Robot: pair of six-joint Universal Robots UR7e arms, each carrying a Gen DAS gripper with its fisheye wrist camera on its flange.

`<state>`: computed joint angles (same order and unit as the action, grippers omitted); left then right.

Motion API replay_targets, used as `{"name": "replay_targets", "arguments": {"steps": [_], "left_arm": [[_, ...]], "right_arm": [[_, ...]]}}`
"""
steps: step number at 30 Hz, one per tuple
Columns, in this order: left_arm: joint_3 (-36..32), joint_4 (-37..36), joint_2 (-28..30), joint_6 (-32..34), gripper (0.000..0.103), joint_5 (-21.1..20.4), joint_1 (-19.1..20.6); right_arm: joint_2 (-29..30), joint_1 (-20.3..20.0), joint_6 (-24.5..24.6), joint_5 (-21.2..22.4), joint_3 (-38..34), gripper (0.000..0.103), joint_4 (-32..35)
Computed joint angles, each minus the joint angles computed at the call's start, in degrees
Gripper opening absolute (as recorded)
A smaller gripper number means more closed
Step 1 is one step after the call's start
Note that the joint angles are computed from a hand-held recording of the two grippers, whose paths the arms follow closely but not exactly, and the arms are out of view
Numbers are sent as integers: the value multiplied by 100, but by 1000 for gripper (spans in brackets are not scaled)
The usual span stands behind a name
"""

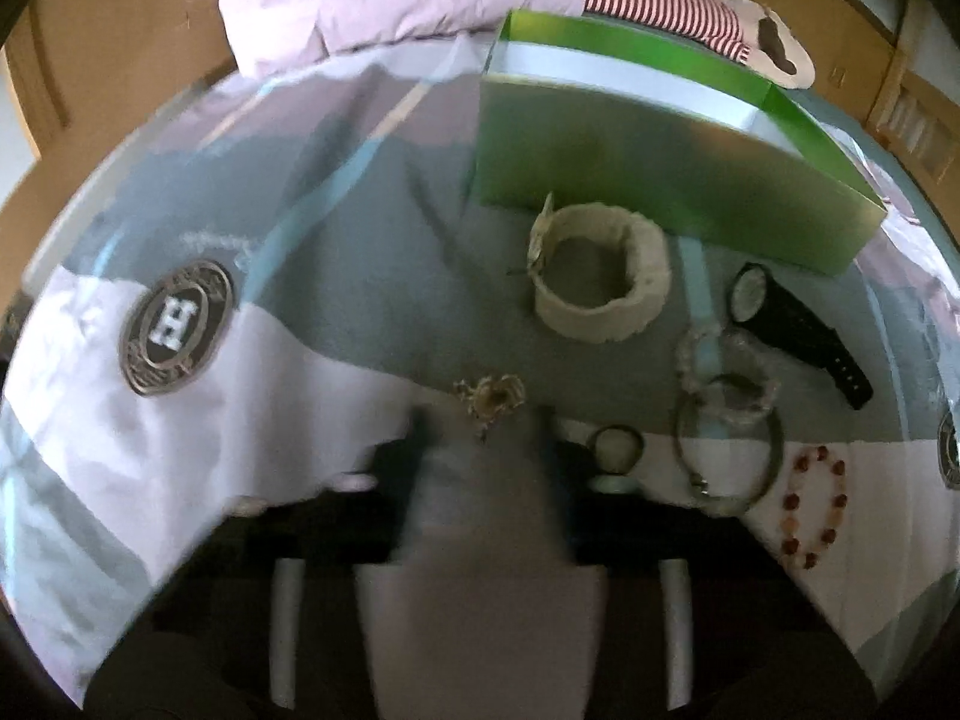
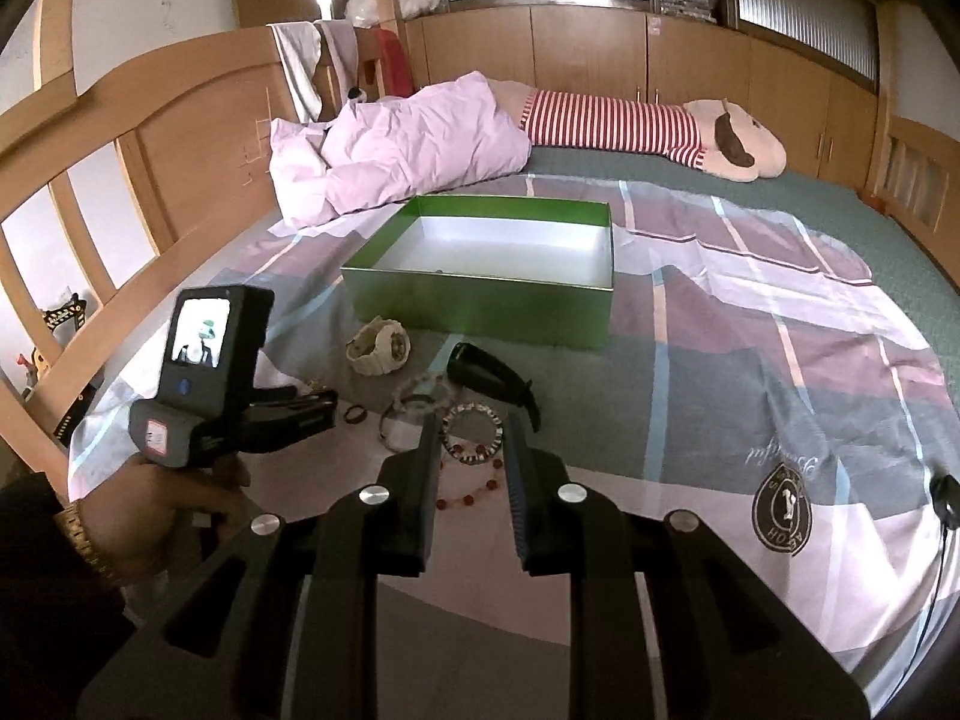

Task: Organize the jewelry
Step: 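Grasp the small gold charm with the left tool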

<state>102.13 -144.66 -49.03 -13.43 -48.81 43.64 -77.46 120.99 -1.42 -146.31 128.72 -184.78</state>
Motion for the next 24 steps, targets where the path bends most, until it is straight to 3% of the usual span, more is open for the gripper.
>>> {"name": "replay_targets", "arguments": {"steps": [5,12,15,24], "left_arm": [[139,-464,-244,314,17,-193,-111],[905,-1445,-1396,1170,17,-211,-952],[1296,-1500,-1965,1081,18,-400,-1266],[1666,-1669,-2111,1160,18,-538,-1556]], "right_arm": [[7,10,-78,4,-5,21,-110],[40,119,-310,-79,-23,21,-424],[54,165,-316,-121,-33,21,-455],[225,235,-489,-309,-82,21,-908]]}}
